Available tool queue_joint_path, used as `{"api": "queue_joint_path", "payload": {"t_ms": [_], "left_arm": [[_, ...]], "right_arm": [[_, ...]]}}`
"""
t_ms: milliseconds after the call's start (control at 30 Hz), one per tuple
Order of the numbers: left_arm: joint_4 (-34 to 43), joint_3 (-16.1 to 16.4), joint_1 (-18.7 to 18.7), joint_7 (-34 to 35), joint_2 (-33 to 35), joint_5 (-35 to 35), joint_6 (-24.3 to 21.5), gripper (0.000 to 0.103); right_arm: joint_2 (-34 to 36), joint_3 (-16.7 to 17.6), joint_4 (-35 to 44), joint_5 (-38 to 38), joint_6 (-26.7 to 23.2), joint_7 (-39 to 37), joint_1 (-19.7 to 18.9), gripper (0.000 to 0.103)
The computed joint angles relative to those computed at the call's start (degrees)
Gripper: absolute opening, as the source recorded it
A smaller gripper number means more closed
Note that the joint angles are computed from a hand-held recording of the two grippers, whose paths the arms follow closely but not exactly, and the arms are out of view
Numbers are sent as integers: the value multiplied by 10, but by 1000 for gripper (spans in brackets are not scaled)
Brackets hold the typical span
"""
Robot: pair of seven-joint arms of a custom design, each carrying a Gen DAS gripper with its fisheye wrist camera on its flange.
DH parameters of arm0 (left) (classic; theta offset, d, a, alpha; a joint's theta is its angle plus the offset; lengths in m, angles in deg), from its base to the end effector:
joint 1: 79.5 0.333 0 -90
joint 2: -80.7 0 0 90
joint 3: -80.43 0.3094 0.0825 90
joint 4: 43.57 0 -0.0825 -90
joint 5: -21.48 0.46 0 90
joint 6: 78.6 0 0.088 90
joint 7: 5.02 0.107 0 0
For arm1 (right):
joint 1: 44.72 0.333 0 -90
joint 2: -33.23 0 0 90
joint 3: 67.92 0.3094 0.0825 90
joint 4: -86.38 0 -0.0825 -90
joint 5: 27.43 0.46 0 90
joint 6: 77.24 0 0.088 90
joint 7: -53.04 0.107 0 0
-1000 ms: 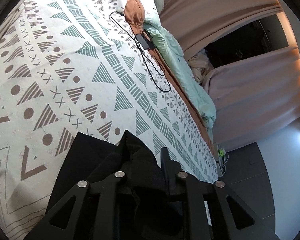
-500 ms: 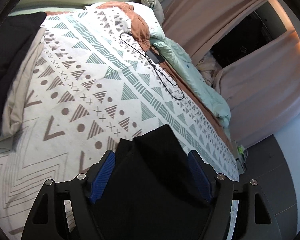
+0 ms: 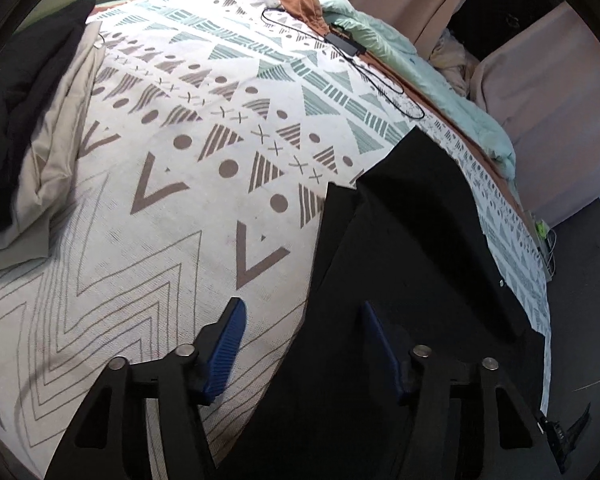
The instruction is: Fold large clothes
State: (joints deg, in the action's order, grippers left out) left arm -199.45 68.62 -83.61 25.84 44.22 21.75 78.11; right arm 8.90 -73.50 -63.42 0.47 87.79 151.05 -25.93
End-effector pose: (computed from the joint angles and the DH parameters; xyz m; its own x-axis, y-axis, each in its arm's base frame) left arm 0.4435 -0.1214 0.4396 0.5317 -0.7209 0.4446 -0.5932 -0.6916 -0.4121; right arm 0.4953 0.0897 0.4153 -0.1696 -0.8580 -0.4849 -0.7828 0.4162 -0.4626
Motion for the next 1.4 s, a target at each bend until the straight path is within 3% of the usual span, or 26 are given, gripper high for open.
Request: {"api": "queue_joint_path", "payload": {"t_ms": [67,133,200,333,433,500,567,633,667,733,833,900,967,1033,1233,1400], "left_arm": [[5,20,-19,23,23,-18,15,16],[12,-10,6,7,30,5,20,3],[16,-29,25,-10,27,31,28,1],[23,-23,33,-31,32,34,38,0],[34,-20,33,-37,49,36,27,0],[40,-7,20,-30,58,26,16,1],[32,6,5,-25,54,7,20,1],[20,20,-9,-15,40,-14,24,3],[15,22,-13,-11,32,-21,21,4],[2,27,-22,-3,12,-34,22,5],[-16,22,-25,-4,-18,-45,23,10],[-29,15,-26,-9,-40,-47,19,18],[-40,5,-24,-18,-61,-45,15,36],[-52,-8,-22,-32,-82,-39,13,46],[-57,-25,-20,-50,-100,-13,-37,47],[-63,-11,-32,-48,-85,-12,-41,47]], "right_arm": [[14,-8,6,10,-1,-11,10,49],[25,-35,14,54,3,-56,41,20],[29,-31,19,72,14,-78,44,12],[43,-6,36,50,27,-73,24,8],[57,-8,48,66,36,-78,30,8],[65,13,54,41,30,-45,6,8],[64,56,57,-30,4,33,-43,12],[53,91,56,-106,-19,109,-82,22],[44,98,53,-131,-22,132,-88,24],[27,95,46,-155,-19,146,-82,39],[5,99,44,-190,-26,160,-72,43],[3,89,51,-190,-31,149,-49,44],[11,74,65,-172,-38,115,-14,44],[24,78,81,-170,-45,101,0,44],[93,91,149,-146,-82,56,38,44],[164,108,219,-137,-112,30,46,43]]}}
